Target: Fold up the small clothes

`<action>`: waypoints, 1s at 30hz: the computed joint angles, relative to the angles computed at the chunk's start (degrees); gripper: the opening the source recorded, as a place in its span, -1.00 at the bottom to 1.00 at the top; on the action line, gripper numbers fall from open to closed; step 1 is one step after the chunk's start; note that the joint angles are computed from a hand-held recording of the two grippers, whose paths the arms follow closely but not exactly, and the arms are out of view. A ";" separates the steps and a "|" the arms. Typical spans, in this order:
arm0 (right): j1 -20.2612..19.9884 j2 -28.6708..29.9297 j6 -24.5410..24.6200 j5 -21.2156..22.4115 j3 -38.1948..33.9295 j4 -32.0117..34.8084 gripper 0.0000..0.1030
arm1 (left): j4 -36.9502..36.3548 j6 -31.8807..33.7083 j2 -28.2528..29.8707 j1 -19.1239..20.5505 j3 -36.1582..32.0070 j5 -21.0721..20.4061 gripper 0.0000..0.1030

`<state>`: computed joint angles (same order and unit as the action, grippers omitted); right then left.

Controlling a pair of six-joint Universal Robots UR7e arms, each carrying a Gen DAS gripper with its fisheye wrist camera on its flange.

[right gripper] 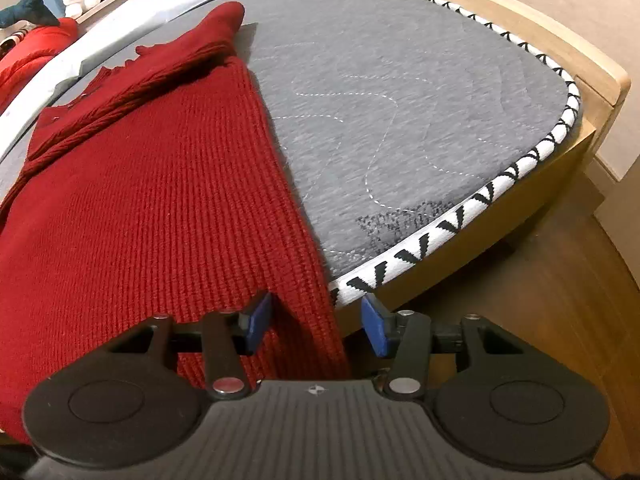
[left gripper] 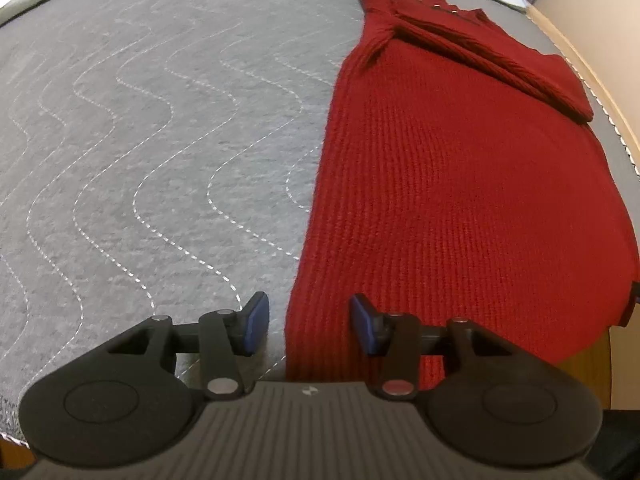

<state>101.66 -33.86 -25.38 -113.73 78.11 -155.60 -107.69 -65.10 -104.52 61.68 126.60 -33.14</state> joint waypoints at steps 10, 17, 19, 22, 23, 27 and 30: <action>0.21 -0.40 -1.20 0.91 0.15 0.80 -0.52 | -3.40 3.92 0.28 -0.95 0.72 -0.18 -0.58; 0.43 0.05 -1.17 -1.10 0.60 -0.91 -0.17 | -4.34 4.41 0.79 -0.43 0.81 -0.71 -0.40; 0.33 -0.11 -1.00 -0.55 0.66 -0.28 -0.20 | -4.68 5.02 0.98 -0.40 0.87 -0.56 -0.42; 0.38 -1.04 -2.18 1.64 1.29 0.37 -0.78 | -5.41 6.61 0.60 -1.45 1.15 0.67 -0.76; 0.25 -1.68 -1.77 3.55 1.72 0.76 -0.88 | -8.55 8.17 -0.17 -1.96 1.88 0.46 -0.76; -1.02 -3.46 2.82 10.72 1.42 4.79 -0.86 | -19.87 15.15 -1.86 -3.56 4.29 -0.40 -0.73; -0.50 -2.29 2.15 5.64 0.86 5.63 -0.75 | -16.82 13.26 -0.42 -1.50 2.92 -4.07 -0.65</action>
